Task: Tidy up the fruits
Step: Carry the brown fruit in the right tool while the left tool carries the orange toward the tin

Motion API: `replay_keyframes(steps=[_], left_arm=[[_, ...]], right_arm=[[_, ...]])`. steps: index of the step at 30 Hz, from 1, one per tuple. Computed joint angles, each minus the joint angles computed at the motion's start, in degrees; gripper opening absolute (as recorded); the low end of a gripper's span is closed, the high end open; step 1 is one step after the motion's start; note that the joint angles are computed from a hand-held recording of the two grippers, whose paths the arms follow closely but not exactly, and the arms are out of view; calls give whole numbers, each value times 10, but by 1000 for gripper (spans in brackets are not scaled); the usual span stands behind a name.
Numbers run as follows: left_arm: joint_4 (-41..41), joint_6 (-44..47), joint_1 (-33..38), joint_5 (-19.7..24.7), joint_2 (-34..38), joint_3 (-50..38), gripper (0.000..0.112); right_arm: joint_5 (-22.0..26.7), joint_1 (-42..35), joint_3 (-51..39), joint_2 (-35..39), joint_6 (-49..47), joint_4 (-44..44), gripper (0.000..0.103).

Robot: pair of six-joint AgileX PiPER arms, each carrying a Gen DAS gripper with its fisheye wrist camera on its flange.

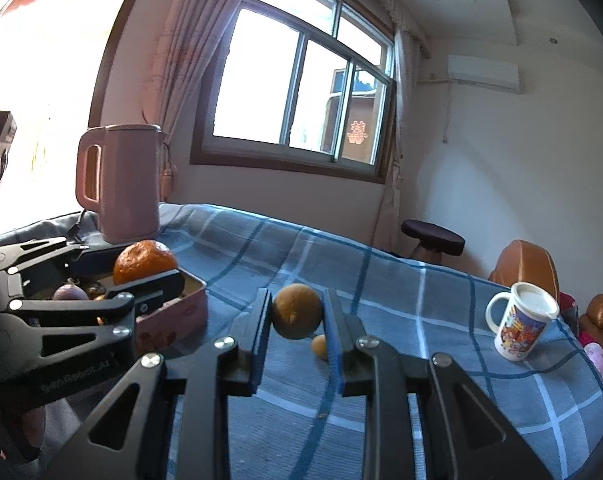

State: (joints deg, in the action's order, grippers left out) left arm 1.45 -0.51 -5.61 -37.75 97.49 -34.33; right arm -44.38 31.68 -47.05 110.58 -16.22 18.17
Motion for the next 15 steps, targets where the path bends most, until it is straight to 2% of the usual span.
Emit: replay_keyframes(steps=[11,15], left_arm=[[69,-40,65,30,-21,6,49],[92,-56,88,28,-28,13,49]], right_arm=[[40,35,-34,-2,-18,5,28],[52,46,-48,2,-26,10,28]])
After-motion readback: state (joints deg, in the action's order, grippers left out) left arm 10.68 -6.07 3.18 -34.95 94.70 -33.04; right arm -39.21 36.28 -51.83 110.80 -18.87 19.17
